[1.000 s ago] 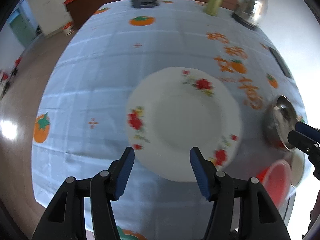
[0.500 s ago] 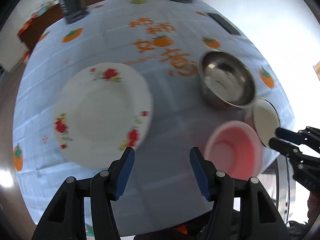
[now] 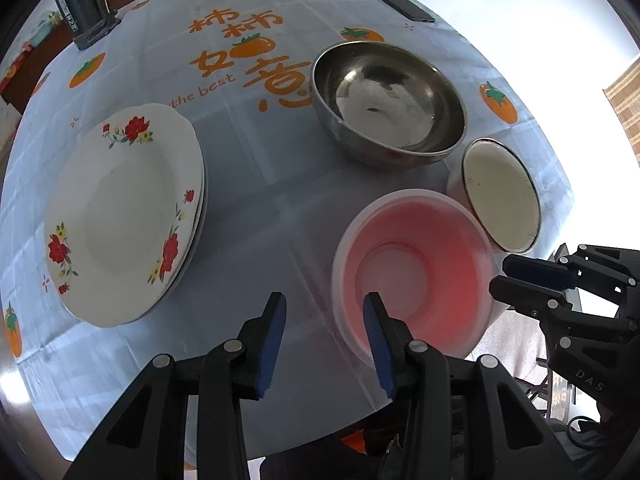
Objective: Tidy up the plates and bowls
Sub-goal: 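Close both grippers on the rim of the pink plastic basin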
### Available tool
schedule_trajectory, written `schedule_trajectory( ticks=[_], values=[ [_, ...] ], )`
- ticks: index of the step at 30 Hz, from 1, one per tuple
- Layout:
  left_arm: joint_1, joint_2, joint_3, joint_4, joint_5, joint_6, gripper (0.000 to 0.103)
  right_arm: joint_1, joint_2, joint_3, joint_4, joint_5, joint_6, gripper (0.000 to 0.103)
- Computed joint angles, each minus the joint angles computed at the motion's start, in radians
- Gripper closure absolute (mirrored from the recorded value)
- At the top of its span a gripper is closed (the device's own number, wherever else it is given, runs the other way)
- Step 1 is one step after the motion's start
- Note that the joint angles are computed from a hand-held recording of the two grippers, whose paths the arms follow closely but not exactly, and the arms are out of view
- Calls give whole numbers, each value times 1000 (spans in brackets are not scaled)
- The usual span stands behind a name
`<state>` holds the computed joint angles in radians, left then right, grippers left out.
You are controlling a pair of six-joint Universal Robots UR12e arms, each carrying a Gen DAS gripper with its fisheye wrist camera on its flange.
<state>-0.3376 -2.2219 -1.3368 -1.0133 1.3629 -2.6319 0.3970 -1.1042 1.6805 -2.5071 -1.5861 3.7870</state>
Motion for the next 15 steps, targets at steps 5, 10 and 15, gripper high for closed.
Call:
schedule_trajectory(
  ticks=[5,10,15],
  values=[
    [-2,-7,4,-20,5,-3,65,-5,6,4,-14,15,-5,89],
    [0,-22,31,-98,-23,10,89,-6,9,5,-29,14,-7,93],
    [2,-16,31,-95,-35,18,92,-4,7,3,-38,12,-16,93]
  ],
)
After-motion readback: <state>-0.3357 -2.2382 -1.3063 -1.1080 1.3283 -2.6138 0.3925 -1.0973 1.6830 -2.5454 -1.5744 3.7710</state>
